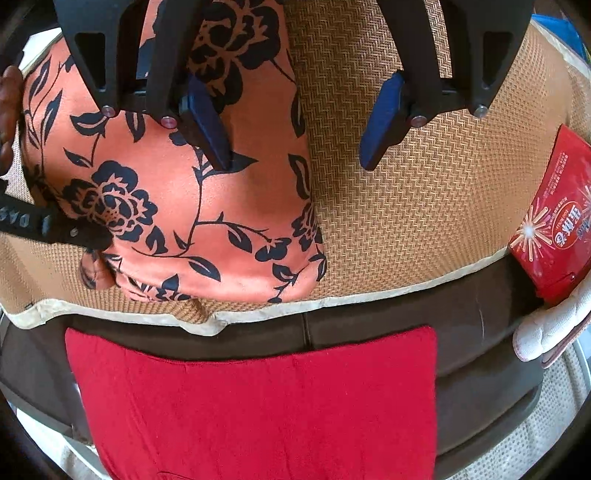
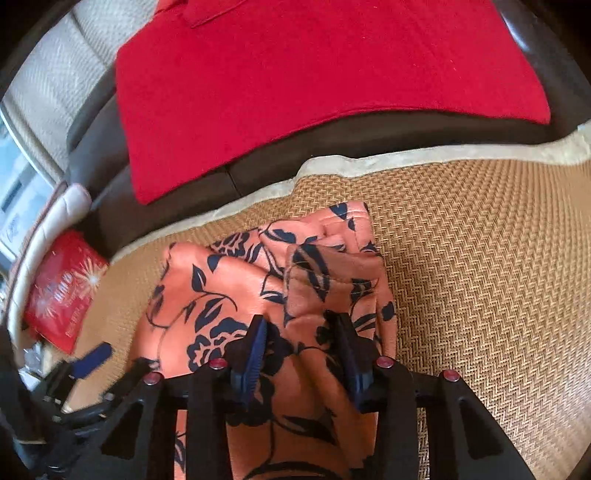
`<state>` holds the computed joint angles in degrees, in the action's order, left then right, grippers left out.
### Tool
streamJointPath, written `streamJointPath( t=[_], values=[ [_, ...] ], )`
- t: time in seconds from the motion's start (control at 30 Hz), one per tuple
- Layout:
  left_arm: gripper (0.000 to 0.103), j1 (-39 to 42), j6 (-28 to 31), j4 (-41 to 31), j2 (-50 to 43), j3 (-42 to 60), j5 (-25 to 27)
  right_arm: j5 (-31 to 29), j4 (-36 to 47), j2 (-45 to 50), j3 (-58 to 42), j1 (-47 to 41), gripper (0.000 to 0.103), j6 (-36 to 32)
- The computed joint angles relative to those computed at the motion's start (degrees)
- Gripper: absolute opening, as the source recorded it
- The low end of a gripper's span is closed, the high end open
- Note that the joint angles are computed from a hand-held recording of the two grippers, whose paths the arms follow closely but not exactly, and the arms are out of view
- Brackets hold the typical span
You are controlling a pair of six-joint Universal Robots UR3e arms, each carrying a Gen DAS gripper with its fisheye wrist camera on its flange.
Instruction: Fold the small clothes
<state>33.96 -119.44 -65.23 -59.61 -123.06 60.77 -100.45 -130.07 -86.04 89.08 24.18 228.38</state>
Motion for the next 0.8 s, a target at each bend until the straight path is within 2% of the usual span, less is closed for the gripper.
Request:
streamJointPath(
  t=[0.17,0.3,0.47,0.67,0.73,0.8],
  values=[
    [0.073,1.1,0.2,-1.2,0.9,0.0,-0.9,-1.3,-1.1,-5.0,3.8,0.6,0.046,2.5],
    [0.073,3.3,2.1,-2.5,3.1,-0.5,-2.4,-9.1,-2.5,-8.2,5.0,5.6,0.047,3.0],
    [0.073,6.8,4.8,-5.3,6.0,-0.9,-4.3,-15.4,-0.9,-9.6,3.3,12.1,0.047,3.8],
    [0.073,11.1,8.6,-9.4,9.6,-1.3,-6.6,-15.0,1.3,-7.7,1.5,16.6,0.045,5.5],
    [0.073,13.1,10.8,-12.1,11.4,-1.4,-7.1,-13.8,2.8,-5.6,0.0,17.3,0.044,5.1],
    [0.073,13.5,11.7,-11.9,12.4,-2.6,-6.7,-11.7,5.4,-4.2,-0.8,16.8,0.045,4.8]
  ],
)
